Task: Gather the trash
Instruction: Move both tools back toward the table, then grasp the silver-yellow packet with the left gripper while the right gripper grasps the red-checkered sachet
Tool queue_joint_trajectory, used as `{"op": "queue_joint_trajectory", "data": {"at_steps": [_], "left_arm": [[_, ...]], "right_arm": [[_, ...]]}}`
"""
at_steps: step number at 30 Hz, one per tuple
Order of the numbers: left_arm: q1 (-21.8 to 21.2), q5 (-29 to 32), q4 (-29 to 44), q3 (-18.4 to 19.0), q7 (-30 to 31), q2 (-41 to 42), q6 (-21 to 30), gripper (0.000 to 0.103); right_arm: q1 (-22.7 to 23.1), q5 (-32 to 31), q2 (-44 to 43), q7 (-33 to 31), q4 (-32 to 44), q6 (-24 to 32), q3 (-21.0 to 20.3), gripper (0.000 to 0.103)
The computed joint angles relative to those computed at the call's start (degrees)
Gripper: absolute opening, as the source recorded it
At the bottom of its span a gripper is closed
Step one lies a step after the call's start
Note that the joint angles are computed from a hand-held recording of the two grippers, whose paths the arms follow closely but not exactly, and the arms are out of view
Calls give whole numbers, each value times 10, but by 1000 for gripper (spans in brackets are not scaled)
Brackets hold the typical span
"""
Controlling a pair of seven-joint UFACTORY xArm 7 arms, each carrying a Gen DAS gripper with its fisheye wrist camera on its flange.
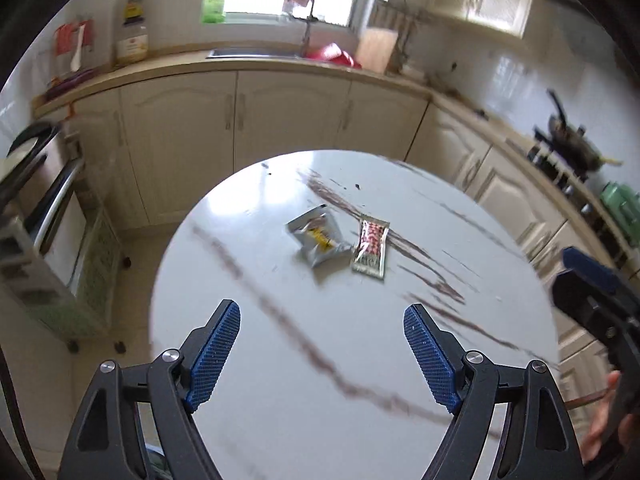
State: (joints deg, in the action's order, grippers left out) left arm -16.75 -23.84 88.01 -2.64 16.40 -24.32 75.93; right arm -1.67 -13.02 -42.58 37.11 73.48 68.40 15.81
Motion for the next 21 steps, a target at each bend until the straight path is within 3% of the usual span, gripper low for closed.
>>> {"op": "queue_joint_trajectory", "data": {"at_steps": [5,8,14,17,21], "left_arm": [[-5,42,102,-55,-84,141,-6,80],[-19,104,183,-85,-172,235,-8,80],[-69,163,338,-86,-252,374,26,80],[-90,185,399,-80,-261,424,43,78],[-114,206,429,-69,-270,462,29,78]], "right_arm": [[-15,8,-5,-4,-37,-10,-59,94],[-16,30,-17,-11,-69,-20,-92,94],[-18,56,6,-35,-103,-44,-120,93],[-19,65,16,-45,-108,-53,-126,93],[-22,71,29,-56,-108,-63,-131,93]]}}
